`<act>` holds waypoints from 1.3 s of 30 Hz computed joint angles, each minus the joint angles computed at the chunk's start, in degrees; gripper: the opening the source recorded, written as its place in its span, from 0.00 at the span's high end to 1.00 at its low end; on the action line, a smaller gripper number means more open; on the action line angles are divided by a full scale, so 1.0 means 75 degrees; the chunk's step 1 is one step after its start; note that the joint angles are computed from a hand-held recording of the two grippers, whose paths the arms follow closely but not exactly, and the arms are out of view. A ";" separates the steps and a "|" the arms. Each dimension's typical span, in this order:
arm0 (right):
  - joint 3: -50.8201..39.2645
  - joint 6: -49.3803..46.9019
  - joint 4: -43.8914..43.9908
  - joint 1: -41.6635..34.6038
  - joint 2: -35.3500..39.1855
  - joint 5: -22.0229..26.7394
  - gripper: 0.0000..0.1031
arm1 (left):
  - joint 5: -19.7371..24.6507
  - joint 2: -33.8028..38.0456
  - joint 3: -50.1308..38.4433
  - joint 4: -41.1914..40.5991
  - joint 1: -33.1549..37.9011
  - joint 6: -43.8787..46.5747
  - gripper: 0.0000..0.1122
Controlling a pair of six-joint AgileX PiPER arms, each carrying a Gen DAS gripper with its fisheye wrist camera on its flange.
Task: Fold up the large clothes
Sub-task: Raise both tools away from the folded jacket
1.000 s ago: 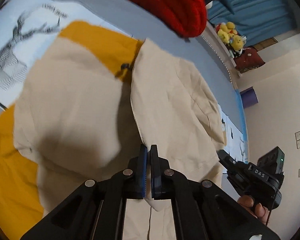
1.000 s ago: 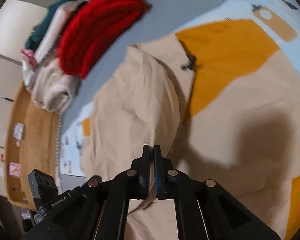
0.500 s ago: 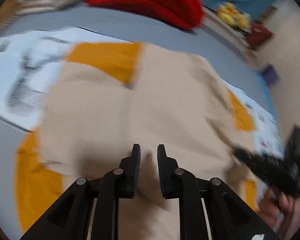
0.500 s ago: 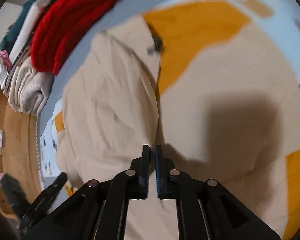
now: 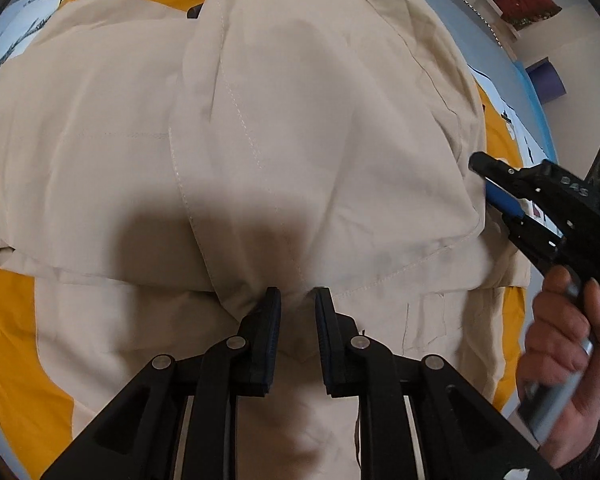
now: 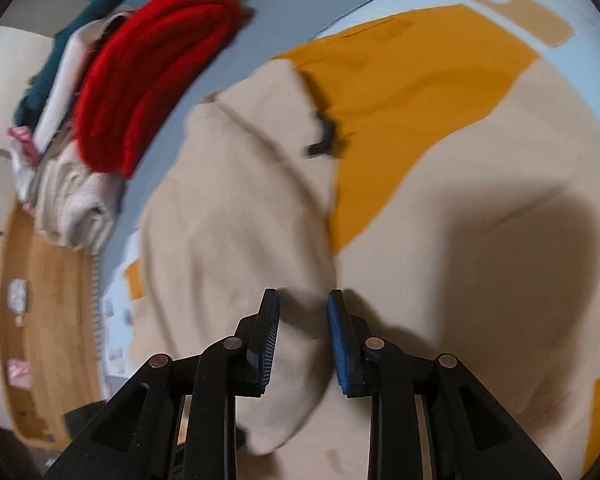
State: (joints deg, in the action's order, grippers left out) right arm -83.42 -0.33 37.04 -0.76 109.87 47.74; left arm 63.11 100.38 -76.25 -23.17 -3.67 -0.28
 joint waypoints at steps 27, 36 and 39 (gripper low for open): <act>-0.0513 -0.0504 -0.1250 0.1461 -0.0311 0.0903 0.59 | 0.0390 -0.0431 -0.0023 -0.0774 0.0733 0.0769 0.86; -0.0038 0.0037 -0.2908 0.1876 -0.1829 -0.0387 0.60 | -0.0711 -0.1814 0.0426 -0.0446 0.0934 0.1967 0.86; -0.0023 -0.0359 -0.2991 0.2002 -0.2612 -0.0631 0.60 | -0.1084 -0.2451 0.0758 -0.0262 0.1070 0.2534 0.86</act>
State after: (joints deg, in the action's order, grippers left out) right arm -83.59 -3.02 14.61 14.26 90.28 43.00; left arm 54.98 81.99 -70.57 -25.13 4.36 18.73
